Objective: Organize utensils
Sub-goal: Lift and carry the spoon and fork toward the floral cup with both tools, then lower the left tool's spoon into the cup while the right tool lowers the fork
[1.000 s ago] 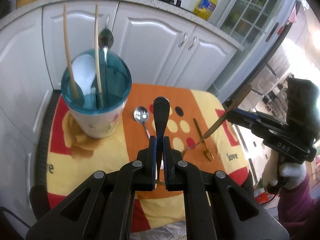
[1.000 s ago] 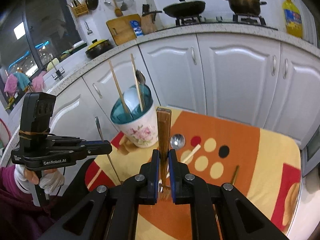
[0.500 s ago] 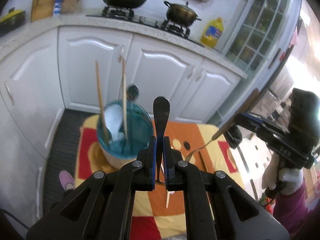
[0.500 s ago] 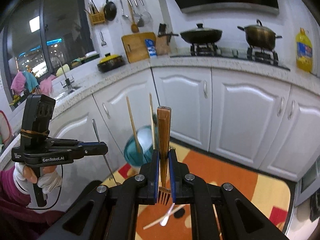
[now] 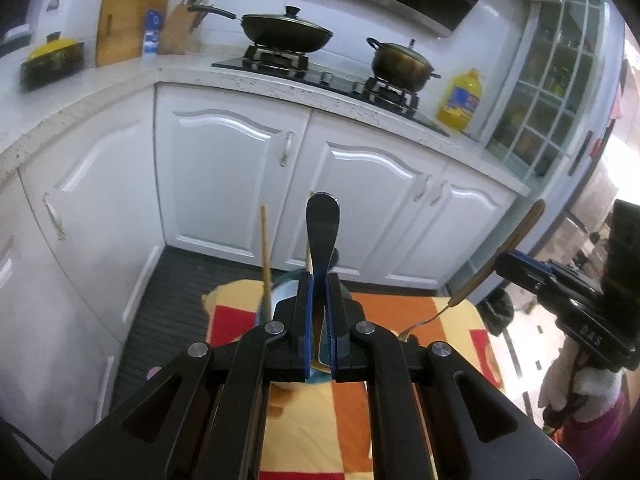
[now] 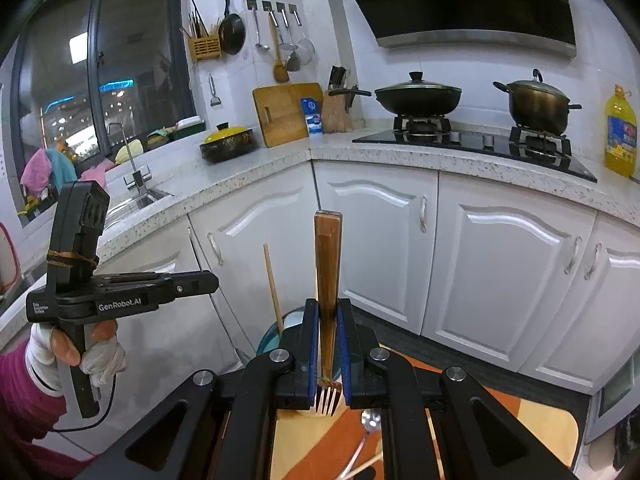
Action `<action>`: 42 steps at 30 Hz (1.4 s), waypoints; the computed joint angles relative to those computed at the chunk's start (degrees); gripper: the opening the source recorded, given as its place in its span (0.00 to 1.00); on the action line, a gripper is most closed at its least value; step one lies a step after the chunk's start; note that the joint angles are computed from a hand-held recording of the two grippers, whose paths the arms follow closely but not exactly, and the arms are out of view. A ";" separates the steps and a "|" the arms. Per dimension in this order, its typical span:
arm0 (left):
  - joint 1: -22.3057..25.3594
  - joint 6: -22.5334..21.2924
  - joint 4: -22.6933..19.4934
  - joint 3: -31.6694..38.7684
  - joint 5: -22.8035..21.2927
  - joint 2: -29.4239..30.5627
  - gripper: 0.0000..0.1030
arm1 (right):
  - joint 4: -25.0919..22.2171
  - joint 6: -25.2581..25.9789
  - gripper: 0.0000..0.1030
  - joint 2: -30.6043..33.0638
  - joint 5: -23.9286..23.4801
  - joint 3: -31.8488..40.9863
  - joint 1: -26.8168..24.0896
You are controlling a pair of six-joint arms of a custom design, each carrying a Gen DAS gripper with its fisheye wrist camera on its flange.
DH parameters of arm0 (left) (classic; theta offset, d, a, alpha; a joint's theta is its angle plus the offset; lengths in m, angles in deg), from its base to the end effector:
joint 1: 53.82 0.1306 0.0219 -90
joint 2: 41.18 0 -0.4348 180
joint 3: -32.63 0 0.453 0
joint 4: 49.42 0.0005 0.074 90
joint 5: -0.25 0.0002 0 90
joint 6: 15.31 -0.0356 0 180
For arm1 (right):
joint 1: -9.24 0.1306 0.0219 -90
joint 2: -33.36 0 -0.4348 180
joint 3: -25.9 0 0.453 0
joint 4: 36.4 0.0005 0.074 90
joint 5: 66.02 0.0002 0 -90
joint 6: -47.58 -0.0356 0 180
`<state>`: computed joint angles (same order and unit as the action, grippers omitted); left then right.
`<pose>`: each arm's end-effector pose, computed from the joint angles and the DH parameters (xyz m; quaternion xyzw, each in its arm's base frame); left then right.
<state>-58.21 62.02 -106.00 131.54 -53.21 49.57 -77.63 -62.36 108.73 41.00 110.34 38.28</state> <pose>0.5407 -0.0633 0.5528 0.2417 0.8614 -0.2680 0.3573 0.3994 0.2093 0.5650 0.0027 0.8686 0.0804 0.4889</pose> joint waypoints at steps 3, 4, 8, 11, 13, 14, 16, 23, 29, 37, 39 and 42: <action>-0.46 0.87 1.80 0.51 -1.89 0.67 0.04 | 0.17 0.49 0.08 1.46 -0.38 1.13 -0.35; -0.61 1.12 2.27 0.66 -2.36 0.90 0.04 | 0.19 0.69 0.08 1.87 -0.50 1.45 -0.52; -0.98 1.72 3.55 1.08 -3.88 1.70 0.04 | 0.16 0.96 0.08 3.78 -1.16 2.81 -1.34; -1.39 2.00 3.90 1.39 -5.04 2.42 0.04 | 0.35 1.22 0.08 4.61 -1.71 3.33 -1.77; -1.62 2.01 3.85 1.59 -5.67 2.94 0.04 | 0.42 1.45 0.08 5.40 -1.90 3.85 -1.95; -1.76 2.02 3.93 1.59 -6.06 3.14 0.04 | 0.46 1.50 0.08 5.66 -2.14 3.96 -2.12; -1.97 2.08 4.12 1.62 -6.66 3.48 0.04 | 0.68 1.48 0.08 6.29 -2.88 4.24 -2.59; -2.45 2.38 3.90 2.07 -7.46 4.50 0.04 | 1.37 1.68 0.08 7.86 -4.47 5.35 -3.46; -2.97 2.02 3.37 2.18 -8.01 4.94 0.04 | 1.30 2.43 0.08 8.38 -5.06 6.10 -3.51; -3.85 1.68 3.79 1.25 -9.95 5.22 0.04 | 1.09 1.46 0.08 9.85 -5.73 6.29 -3.99; -4.05 1.69 4.06 0.97 -10.47 5.33 0.04 | 1.24 1.01 0.08 10.20 -6.14 5.95 -4.26; -4.27 1.71 3.99 0.65 -10.84 5.60 0.04 | 1.52 0.30 0.08 10.62 -6.93 5.46 -4.64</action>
<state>-62.48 63.73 -102.01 132.18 -64.05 55.17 -76.11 -62.06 119.36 34.08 115.80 33.63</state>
